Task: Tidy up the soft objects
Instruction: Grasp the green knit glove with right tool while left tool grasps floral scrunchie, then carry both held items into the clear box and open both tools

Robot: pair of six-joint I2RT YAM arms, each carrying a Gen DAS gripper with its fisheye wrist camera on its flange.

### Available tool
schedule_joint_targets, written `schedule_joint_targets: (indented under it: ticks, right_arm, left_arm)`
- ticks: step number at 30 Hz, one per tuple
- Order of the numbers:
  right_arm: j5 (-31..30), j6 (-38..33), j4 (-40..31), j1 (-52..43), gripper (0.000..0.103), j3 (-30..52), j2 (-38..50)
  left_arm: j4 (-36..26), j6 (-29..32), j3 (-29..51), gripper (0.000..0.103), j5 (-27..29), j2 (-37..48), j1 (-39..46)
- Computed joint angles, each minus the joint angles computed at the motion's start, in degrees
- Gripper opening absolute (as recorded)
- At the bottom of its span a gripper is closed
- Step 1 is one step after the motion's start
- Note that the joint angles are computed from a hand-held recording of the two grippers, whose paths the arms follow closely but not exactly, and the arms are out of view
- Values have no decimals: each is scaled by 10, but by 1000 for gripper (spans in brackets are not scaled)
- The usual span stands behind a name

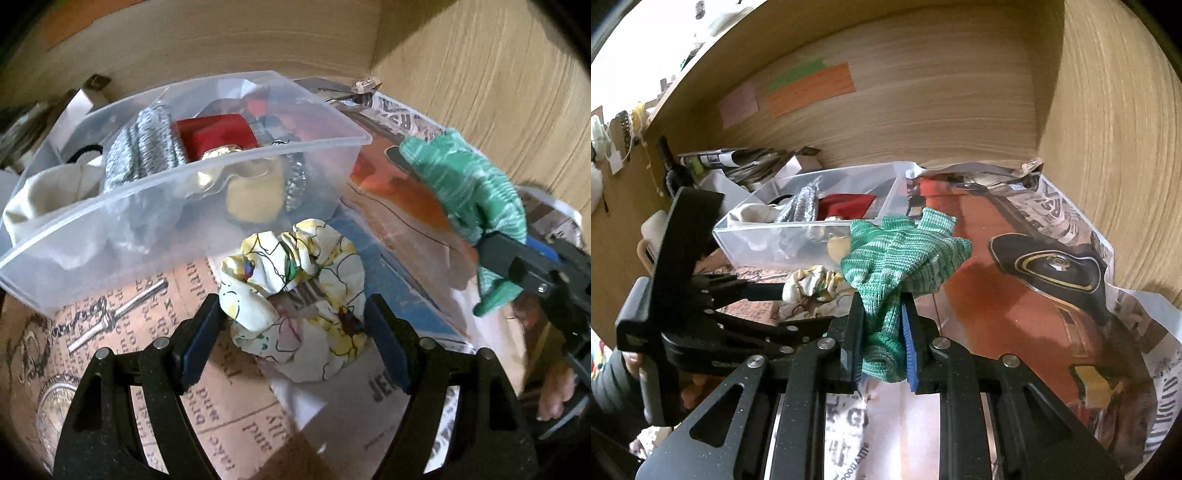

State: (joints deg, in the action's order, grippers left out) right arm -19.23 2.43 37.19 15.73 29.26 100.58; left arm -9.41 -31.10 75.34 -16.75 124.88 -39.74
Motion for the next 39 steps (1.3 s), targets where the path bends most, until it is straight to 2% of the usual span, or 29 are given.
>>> schedule_joint_targets:
  ticks: [2, 4, 7, 10, 16, 27, 34, 39]
  right_arm:
    - [-1, -1, 1, 0, 16, 1, 2]
    - [-4, -1, 3, -2, 16, 3, 5]
    - [-5, 1, 3, -1, 16, 8, 8]
    - [-5, 1, 8, 3, 16, 10, 9]
    - [-2, 4, 9, 15, 16, 22, 6]
    - [15, 3, 4, 46, 16, 54, -23]
    - [28, -7, -11, 68, 16, 114, -1]
    - [47, -22, -43, 85, 17, 176, 38]
  left_arm:
    - [1, 8, 6, 71, -14, 5, -1]
    - [3, 19, 4, 50, -20, 5, -1]
    - [17, 22, -10, 29, -7, -6, 2]
    - [31, 18, -34, 24, -3, -22, 1]
    - [66, 6, -97, 22, -30, -81, -11]
    - [122, 10, -220, 22, -121, -247, -24]
    - [129, 23, -211, 22, -150, -278, -3]
    - [129, 30, -201, 22, -145, -280, 21]
